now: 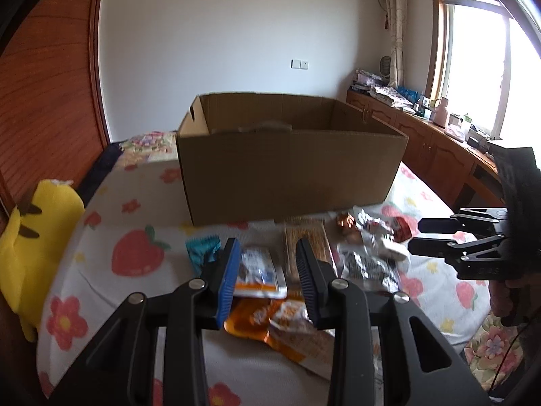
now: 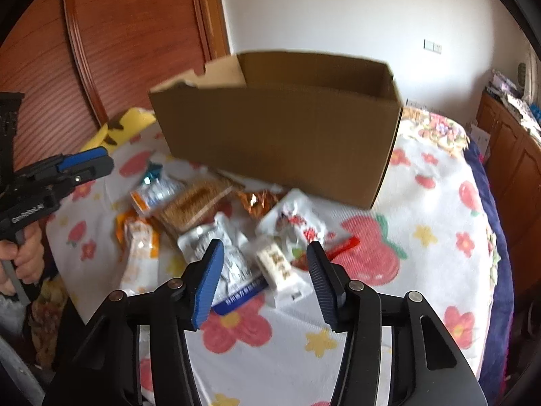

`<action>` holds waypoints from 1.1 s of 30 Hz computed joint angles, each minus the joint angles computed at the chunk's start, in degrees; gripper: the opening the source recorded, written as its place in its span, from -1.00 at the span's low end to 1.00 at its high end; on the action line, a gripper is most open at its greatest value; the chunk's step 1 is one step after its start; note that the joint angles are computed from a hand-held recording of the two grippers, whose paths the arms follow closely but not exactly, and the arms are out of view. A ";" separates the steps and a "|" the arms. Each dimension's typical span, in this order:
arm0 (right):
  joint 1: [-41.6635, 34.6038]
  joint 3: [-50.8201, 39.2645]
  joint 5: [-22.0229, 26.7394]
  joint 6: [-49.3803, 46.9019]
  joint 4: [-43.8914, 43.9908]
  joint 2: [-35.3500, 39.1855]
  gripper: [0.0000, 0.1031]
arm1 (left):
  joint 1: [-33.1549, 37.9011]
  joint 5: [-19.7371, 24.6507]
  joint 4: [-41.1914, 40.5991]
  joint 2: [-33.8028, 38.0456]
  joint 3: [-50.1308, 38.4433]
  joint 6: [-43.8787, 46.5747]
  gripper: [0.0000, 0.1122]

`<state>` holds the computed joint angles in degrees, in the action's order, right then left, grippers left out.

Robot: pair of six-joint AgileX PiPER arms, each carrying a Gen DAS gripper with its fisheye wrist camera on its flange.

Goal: Organize snacks
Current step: 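Move both tools back to the snack pile, then grasp the small white bar with the right tool while the left tool grasps the orange bag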

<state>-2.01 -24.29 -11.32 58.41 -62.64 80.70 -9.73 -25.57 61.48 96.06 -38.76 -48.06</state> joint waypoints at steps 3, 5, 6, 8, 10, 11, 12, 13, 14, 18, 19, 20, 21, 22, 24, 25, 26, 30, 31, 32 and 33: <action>-0.95 -0.35 -1.65 -1.48 0.50 3.40 -0.09 | -0.02 -0.44 -0.40 1.03 0.77 0.14 -0.40; -1.04 -0.87 -2.01 -1.89 0.68 5.16 -0.12 | 0.13 -1.01 -2.16 1.66 1.60 1.89 -0.40; -1.12 -1.19 -2.07 -2.92 1.61 6.10 -0.12 | 0.17 -1.23 -2.59 1.89 1.96 2.34 -0.40; -1.66 -1.85 -2.58 -1.88 0.20 7.37 -0.15 | 0.20 -1.51 -3.33 2.19 2.85 2.81 -0.40; -2.39 -2.41 -3.22 -0.13 -1.89 8.35 -0.16 | 0.11 -1.79 -4.21 2.52 3.87 3.78 -0.40; -2.73 -2.55 -3.55 0.57 -2.82 8.62 -0.17 | -0.02 -1.68 -4.69 2.60 4.17 4.25 -0.40; -3.00 -2.69 -3.76 1.26 -3.78 8.94 -0.17 | -0.40 -1.56 -5.80 2.56 4.70 5.14 -0.40; -2.82 -2.79 -3.50 0.57 -3.09 9.21 -0.19 | -0.51 -1.66 -6.28 2.66 5.19 5.51 -0.40; -2.06 -2.93 -3.07 -1.40 -0.68 9.68 -0.21 | -0.61 -1.69 -6.30 2.72 5.37 5.39 -0.40; -2.36 -2.95 -3.30 -2.31 0.01 10.20 -0.30 | -1.13 -1.57 -5.99 3.13 5.91 4.08 -0.40; -2.44 -3.01 -3.22 -2.36 -0.05 10.35 -0.35 | -1.37 -1.48 -6.21 3.09 6.08 4.16 -0.40; -2.49 -3.13 -3.18 -2.39 -0.11 10.57 -0.37 | -1.54 -1.44 -6.50 3.11 6.25 4.30 -0.39; -2.68 -3.27 -3.30 -1.97 -0.66 10.82 -0.37 | -1.61 -1.48 -6.53 3.16 6.32 4.18 -0.39; -3.24 -3.72 -3.66 0.54 -3.38 11.39 -0.37 | -1.76 -1.52 -6.38 3.11 6.49 3.80 -0.39; -3.82 -4.30 -4.20 2.44 -5.36 12.29 -0.37 | -2.21 -1.25 -5.82 2.78 6.77 2.56 -0.39; -3.93 -4.41 -4.29 1.86 -4.78 12.61 -0.37 | -2.37 -1.14 -5.83 2.60 6.93 2.29 -0.39; -4.04 -4.39 -4.34 1.40 -4.55 12.81 -0.37 | -2.43 -0.98 -5.63 2.58 6.82 1.87 -0.39; -3.90 -3.70 -4.60 -3.09 -0.36 12.75 -0.47 | -3.16 -0.16 -6.70 1.96 7.13 1.11 -0.37; -3.53 -3.59 -4.32 -4.50 1.35 12.73 -0.50 | -3.11 -0.14 -6.84 1.91 7.20 0.94 -0.36; -3.26 -3.17 -4.11 -7.34 4.30 12.48 -0.51 | -3.11 -0.10 -7.08 1.85 7.27 0.73 -0.35; -2.67 -3.00 -3.85 -9.87 7.19 12.52 -0.52 | -3.17 0.03 -7.32 1.77 7.33 0.60 -0.34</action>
<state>-4.69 -27.29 -15.17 48.55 -55.45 93.21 -12.90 -25.54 54.16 97.83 -31.42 -47.46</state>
